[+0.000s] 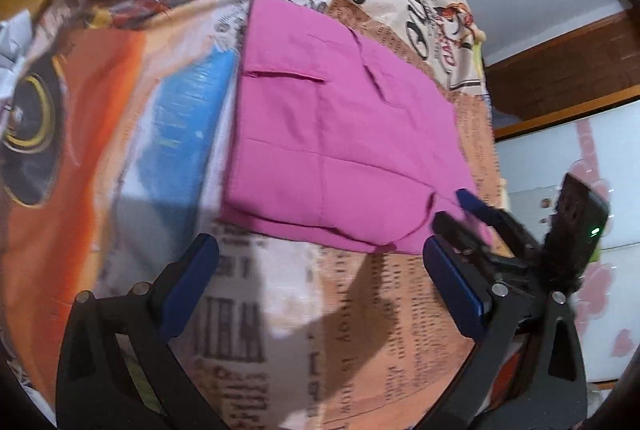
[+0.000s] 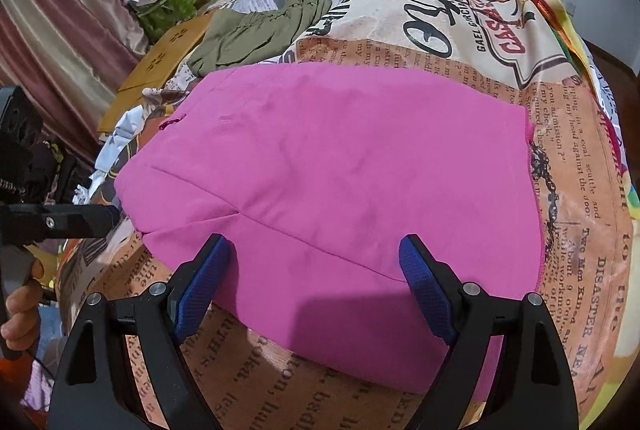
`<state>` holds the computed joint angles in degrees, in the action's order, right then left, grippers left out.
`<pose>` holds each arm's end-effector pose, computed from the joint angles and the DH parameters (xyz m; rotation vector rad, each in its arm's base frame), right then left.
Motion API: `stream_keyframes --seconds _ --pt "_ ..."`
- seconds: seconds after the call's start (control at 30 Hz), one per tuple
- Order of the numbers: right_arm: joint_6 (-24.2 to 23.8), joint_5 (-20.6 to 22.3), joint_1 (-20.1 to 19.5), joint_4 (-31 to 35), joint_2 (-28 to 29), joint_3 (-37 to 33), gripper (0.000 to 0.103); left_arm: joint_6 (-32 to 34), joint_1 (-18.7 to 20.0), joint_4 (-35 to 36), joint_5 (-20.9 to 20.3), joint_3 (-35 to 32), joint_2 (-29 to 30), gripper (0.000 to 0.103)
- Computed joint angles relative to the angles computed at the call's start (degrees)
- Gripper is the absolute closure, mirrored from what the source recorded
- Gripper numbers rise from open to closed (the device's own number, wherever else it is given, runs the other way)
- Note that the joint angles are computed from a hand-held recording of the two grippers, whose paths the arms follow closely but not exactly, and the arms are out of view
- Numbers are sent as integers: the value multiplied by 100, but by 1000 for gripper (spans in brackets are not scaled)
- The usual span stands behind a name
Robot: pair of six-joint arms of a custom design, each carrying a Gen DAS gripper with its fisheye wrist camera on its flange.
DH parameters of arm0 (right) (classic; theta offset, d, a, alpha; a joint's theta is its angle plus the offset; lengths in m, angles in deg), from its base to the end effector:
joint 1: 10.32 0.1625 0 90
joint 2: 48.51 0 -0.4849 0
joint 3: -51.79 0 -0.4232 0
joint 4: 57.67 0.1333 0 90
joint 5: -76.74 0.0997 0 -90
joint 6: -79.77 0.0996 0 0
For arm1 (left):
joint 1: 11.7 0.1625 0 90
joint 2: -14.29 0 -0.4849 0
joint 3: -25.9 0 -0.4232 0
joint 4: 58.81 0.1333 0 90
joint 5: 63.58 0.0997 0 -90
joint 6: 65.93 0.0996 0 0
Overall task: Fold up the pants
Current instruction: 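Close the left gripper on the edge of the folded pink pants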
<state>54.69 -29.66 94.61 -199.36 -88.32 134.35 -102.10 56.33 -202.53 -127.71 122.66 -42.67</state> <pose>0.3069 -0.7426 0.1068 0.9406 -2.6771 0.1848 -0.1009 -0.7226 0.2351 -0.4240 2.7689 -0.6112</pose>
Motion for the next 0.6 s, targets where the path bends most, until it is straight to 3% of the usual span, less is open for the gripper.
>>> stream_keyframes --seconds 0.13,0.23,0.3,0.47,0.6 --pt "1 18 -6 -9 -15 26 18 -89 142 -308 -482 -68 66 0" --pt "-3 25 -8 -1 -7 20 18 -176 206 -529 -590 -101 119 2" --pt "-8 39 -14 12 -11 20 18 -208 185 -545 -429 -116 135 11" --pt "-4 82 -29 47 -13 11 18 -242 81 -308 301 -188 180 55" --pt "6 102 -31 32 -25 32 18 -231 64 -453 562 -149 204 69"
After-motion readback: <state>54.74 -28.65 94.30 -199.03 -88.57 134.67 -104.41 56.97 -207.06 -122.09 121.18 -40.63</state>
